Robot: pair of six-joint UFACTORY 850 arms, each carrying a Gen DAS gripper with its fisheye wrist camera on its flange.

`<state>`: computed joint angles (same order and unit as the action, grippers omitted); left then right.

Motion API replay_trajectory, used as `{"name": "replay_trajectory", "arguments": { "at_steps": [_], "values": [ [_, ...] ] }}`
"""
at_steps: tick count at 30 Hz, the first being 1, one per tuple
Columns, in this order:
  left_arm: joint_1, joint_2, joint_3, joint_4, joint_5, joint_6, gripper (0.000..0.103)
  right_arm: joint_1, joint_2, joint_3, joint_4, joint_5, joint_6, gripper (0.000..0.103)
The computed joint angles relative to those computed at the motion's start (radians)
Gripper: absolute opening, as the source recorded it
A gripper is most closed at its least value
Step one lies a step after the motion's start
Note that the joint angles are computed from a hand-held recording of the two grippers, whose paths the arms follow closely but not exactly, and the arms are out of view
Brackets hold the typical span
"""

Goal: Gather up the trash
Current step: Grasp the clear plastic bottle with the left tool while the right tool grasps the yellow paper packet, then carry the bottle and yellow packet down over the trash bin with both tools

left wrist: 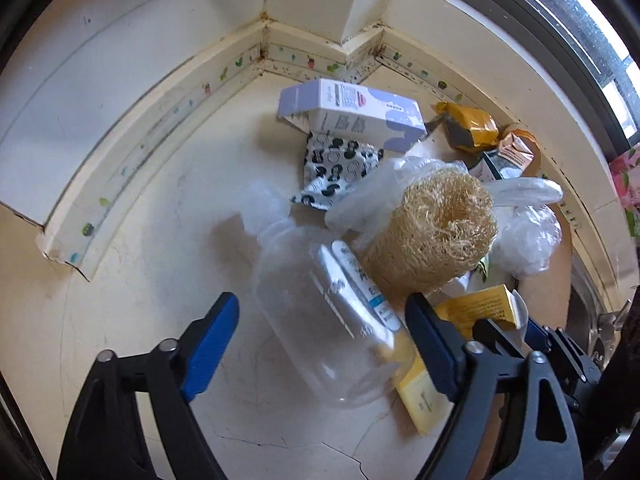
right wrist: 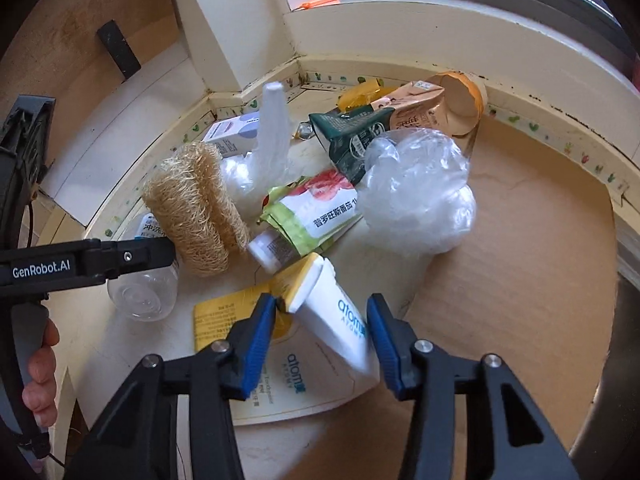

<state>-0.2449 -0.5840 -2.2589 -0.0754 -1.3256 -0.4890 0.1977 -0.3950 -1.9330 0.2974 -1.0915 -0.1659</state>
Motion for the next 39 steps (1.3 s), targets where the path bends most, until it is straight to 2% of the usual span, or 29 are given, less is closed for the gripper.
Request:
{"name": "replay_trajectory", "arguments": {
  "at_steps": [3, 12, 15, 16, 22, 32, 39],
  "values": [
    [0.001, 0.017, 0.028, -0.026, 0.007, 0.012, 0.068, 0.006, 0.006, 0.002, -0.003, -0.003, -0.011, 0.047],
    [-0.012, 0.114, 0.155, 0.005, 0.064, 0.011, 0.064, -0.002, 0.049, 0.037, 0.052, -0.008, -0.039, 0.043],
    [-0.014, 0.165, 0.205, 0.001, 0.087, 0.012, 0.062, -0.005, 0.071, 0.053, 0.066, -0.014, -0.054, 0.038],
    [-0.015, 0.182, 0.221, 0.001, 0.093, 0.014, 0.062, -0.004, 0.075, 0.056, 0.067, -0.017, -0.057, 0.033],
    [-0.038, 0.291, 0.315, 0.008, 0.126, 0.012, 0.060, 0.000, 0.126, 0.094, 0.074, -0.024, -0.083, 0.032],
    [-0.085, 0.468, 0.450, 0.021, 0.163, 0.051, 0.058, 0.033, 0.280, 0.198, 0.034, -0.008, -0.046, 0.032],
    [-0.124, 0.626, 0.557, 0.034, 0.151, 0.064, 0.057, 0.072, 0.409, 0.279, -0.017, -0.030, 0.040, 0.032]
  ]
}}
